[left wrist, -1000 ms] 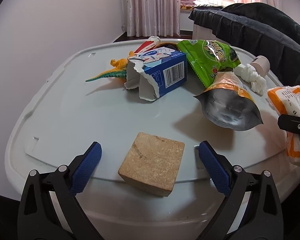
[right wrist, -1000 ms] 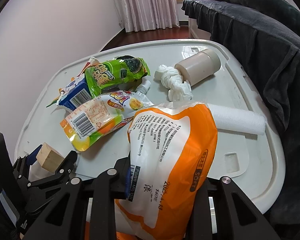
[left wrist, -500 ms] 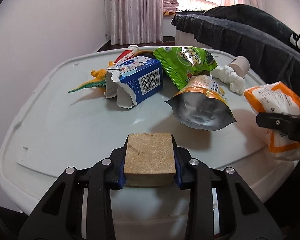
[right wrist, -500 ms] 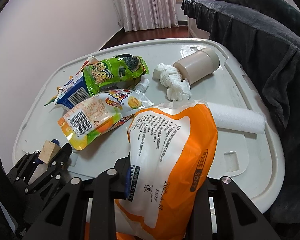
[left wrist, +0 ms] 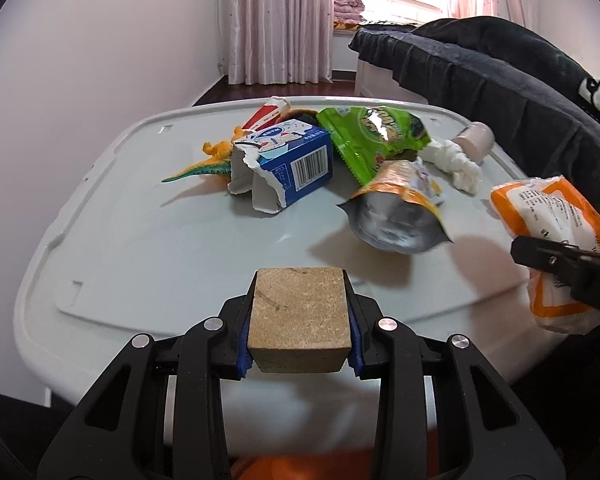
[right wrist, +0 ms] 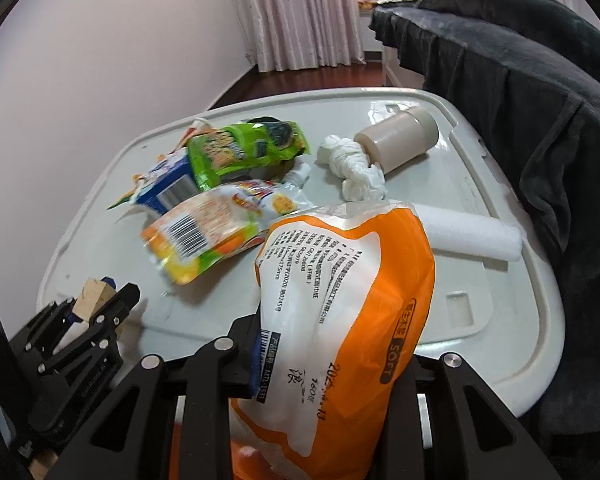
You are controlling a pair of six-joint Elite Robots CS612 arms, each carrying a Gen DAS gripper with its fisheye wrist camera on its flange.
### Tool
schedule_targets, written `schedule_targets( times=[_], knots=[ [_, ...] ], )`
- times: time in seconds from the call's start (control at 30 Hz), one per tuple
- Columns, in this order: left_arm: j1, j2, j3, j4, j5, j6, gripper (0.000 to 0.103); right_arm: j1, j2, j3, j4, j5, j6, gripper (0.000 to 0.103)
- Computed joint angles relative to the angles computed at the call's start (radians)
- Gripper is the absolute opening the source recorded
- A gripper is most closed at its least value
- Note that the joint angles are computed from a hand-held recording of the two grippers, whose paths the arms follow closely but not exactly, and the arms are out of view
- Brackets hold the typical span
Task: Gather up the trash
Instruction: 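Carry both items over the orange bucket and open both tools to drop them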
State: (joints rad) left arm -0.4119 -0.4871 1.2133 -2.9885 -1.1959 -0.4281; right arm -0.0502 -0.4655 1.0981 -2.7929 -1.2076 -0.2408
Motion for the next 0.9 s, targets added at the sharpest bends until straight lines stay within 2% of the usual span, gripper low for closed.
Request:
schedule_targets(
  times=[0.1,0.2,0.33,0.43,0.57,0.7,0.9],
  knots=[
    [-0.006,-0.038,0.058,-0.032,-0.019,0.012,0.034,-0.006,-0.034,0.078,-0.061,0.035,-0.03,0.028],
    [-0.009,-0.069,0.107,-0.046,-0.047,-0.009,0.034,-0.01,-0.065,0.149,-0.096,0.052,-0.065,0.028],
    [-0.016,-0.123,0.193,-0.023,-0.081,-0.041,0.034,-0.018,-0.105,0.224,-0.093,0.095,-0.097,0.028],
    [-0.021,-0.166,0.263,-0.009,-0.102,-0.051,0.034,-0.018,-0.148,0.297,-0.079,0.118,-0.172,0.028],
    [-0.03,-0.218,0.344,-0.009,-0.071,-0.045,0.034,-0.022,-0.189,0.363,-0.036,0.149,-0.248,0.028],
    [-0.034,-0.247,0.387,-0.02,-0.042,-0.068,0.034,-0.025,-0.203,0.386,-0.024,0.152,-0.254,0.028],
    [-0.037,-0.246,0.384,0.001,-0.034,-0.076,0.034,-0.018,-0.194,0.362,0.07,0.139,-0.288,0.028]
  ],
)
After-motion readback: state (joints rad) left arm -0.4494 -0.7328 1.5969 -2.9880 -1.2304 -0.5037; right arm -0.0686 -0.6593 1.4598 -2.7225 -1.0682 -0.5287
